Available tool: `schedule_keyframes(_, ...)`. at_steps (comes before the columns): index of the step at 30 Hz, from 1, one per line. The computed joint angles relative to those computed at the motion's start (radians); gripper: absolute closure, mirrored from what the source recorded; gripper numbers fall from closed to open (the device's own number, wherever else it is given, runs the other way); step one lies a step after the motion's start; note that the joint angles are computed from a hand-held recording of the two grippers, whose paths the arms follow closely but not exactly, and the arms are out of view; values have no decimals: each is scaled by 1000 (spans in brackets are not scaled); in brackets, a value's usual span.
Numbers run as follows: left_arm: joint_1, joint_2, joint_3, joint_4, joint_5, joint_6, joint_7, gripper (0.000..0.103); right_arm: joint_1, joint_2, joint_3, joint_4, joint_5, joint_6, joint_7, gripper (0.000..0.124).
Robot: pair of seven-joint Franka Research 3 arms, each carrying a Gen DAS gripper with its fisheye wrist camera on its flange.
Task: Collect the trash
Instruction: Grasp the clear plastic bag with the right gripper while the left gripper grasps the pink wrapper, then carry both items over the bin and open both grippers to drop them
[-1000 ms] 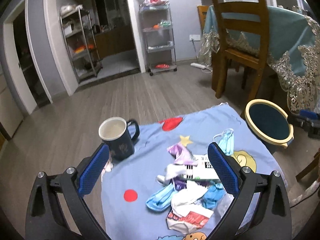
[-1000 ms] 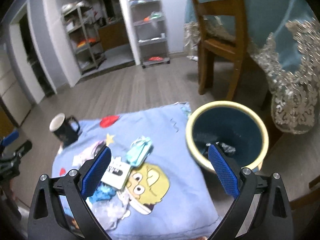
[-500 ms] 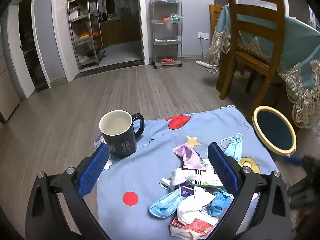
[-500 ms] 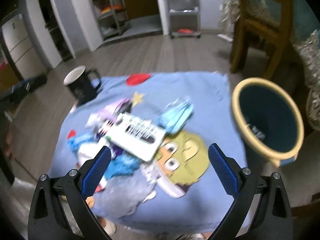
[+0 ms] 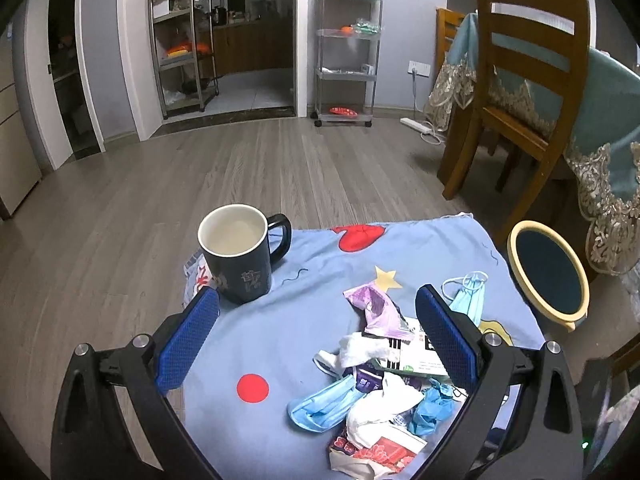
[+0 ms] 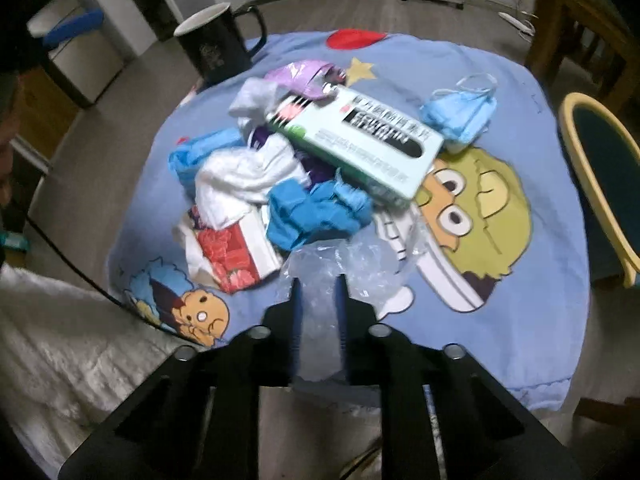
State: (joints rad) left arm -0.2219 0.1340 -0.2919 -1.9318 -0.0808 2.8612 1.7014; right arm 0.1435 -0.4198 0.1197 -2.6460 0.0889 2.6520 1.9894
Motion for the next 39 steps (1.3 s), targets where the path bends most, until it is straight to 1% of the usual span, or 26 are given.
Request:
schedule_keyframes(3,-2,14,-2,18,4,-19,3,6,-30,-72,5,2,-30,-12,17,111)
schedule_keyframes(7,-9,56,-11,61,17,-23,14,6,-67,-150,-27,34,-47,-56,-35,111)
schedule_keyframes(9,-29,89,-2,90,73,-22,-7,6,-122,-173,-28,66,-101,-73,-71,111)
schedule_keyframes(12,-46,140,-6,135,133,-33,-16,6,-196,-186,-36,75,-161,-37,-113,111)
schedule_keyframes(13,-52,159,-8,149,151,-33,-15,6,-205,-189,-56,65,-152,-7,-127,111)
schedule_keyframes(15,-78,193,5,176,208,-36,-37,6,-215,-179,-88,39,-105,59,-137,111)
schedule_keyframes(18,-85,242,-9,218,229,-64,-39,6,-217,-138,-135,40,-1,71,-132,111)
schedule_keyframes(19,-93,261,-8,238,238,-78,-45,6,-224,-129,-136,43,10,76,-139,111)
schedule_keyframes(21,-111,299,-2,272,260,-100,-56,6,-262,-126,-108,45,-15,69,-138,111)
schedule_keyframes(23,-139,336,18,306,300,-122,-82,6,-259,-124,-120,44,9,71,-146,111)
schedule_keyframes(27,-154,384,21,355,320,-161,-104,6,-261,-136,-131,37,44,53,-156,111)
schedule_keyframes(30,-182,399,56,371,362,-171,-168,6,-262,-139,-130,34,55,64,-168,111)
schedule_keyframes(32,-175,409,50,380,359,-185,-187,7,-267,-144,-124,29,57,72,-169,111)
schedule_keyframes(34,-166,416,40,390,351,-205,-189,18,-266,-145,-125,29,64,72,-170,111)
schedule_keyframes(36,-161,421,32,402,349,-232,-175,31,-265,-145,-127,27,71,72,-175,111)
schedule_keyframes(37,-160,423,29,406,348,-243,-169,34,-267,-145,-125,27,71,72,-176,111)
schedule_keyframes(39,-161,427,25,418,344,-275,-157,52,-267,-147,-125,26,74,73,-177,111)
